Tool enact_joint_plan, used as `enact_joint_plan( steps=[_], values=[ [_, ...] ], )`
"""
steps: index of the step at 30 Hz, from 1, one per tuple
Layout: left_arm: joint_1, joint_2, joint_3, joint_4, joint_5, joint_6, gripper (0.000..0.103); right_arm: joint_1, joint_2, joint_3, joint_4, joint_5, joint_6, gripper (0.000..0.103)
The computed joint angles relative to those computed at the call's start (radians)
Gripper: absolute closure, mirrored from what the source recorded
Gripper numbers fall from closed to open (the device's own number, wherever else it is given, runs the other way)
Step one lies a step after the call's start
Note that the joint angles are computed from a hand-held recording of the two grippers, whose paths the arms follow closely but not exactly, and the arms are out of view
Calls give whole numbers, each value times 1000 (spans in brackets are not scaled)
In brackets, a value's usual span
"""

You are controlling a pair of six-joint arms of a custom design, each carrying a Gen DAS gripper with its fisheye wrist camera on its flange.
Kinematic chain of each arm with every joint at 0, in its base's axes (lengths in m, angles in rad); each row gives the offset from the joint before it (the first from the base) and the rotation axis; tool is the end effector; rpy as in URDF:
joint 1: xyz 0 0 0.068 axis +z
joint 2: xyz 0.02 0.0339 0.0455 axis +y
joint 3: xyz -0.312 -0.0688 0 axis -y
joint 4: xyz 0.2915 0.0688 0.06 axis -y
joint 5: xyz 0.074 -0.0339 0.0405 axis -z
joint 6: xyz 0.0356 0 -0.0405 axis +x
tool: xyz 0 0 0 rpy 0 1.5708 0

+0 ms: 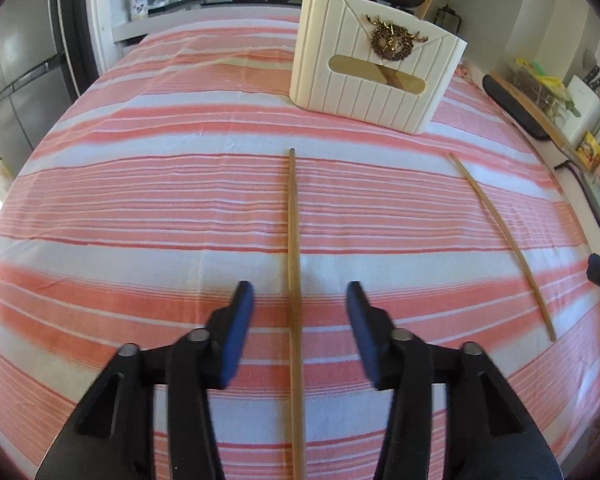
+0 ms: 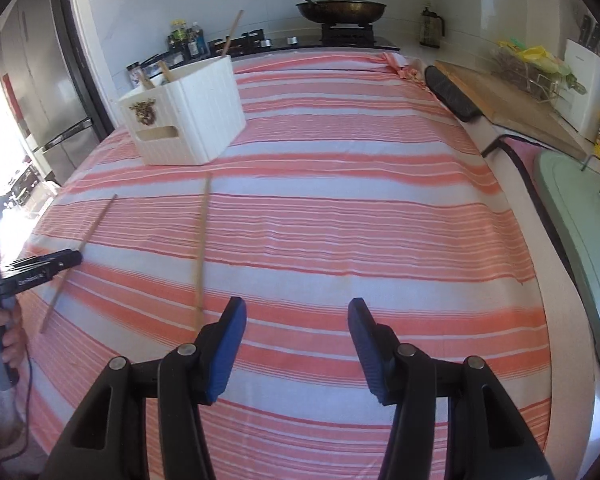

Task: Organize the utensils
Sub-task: 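Close the left gripper on a wooden chopstick while the right grasps another, then lift both chopsticks and carry them over the white holder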

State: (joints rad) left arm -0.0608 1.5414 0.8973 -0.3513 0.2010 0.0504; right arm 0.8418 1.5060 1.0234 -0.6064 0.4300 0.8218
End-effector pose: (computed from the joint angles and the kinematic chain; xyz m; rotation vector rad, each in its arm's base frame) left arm 0.3381 -0.0277 0.2070 0.2182 2.5476 -0.2616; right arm 0.2343 0.2401 0.2485 0.1094 2.5071 0.0864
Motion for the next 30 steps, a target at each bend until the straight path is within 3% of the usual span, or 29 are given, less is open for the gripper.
enact_joint_plan(
  steps=[1, 5, 11, 19, 21, 22, 23, 24, 26, 28, 30],
  values=[
    [8, 3, 10, -12, 15, 13, 35, -3, 15, 28, -4, -28, -22, 49],
    [20, 57, 93, -112, 48, 89, 31, -21, 127, 164, -42, -125, -113, 49],
    [8, 146, 199, -162, -34, 151, 31, -43, 324, 364, -126, -169, -228, 49],
    [-10, 312, 397, -250, -96, 181, 32, -126, 503, 533, -157, -252, -272, 49],
    [-13, 337, 434, -267, -104, 182, 37, -140, 547, 583, -170, -259, -290, 49],
    [-16, 348, 452, -273, -106, 182, 45, -147, 569, 608, -174, -257, -300, 49],
    [-17, 359, 468, -279, -100, 182, 61, -152, 587, 631, -173, -251, -307, 49],
    [-19, 369, 485, -287, -90, 181, 68, -161, 599, 648, -167, -249, -309, 50],
    [-25, 388, 510, -294, -84, 178, 96, -178, 633, 694, -165, -244, -311, 63],
    [-31, 392, 510, -275, -82, 173, 98, -191, 662, 737, -177, -236, -313, 89],
    [-29, 385, 496, -248, -64, 166, 99, -204, 678, 765, -190, -243, -311, 97]
  ],
)
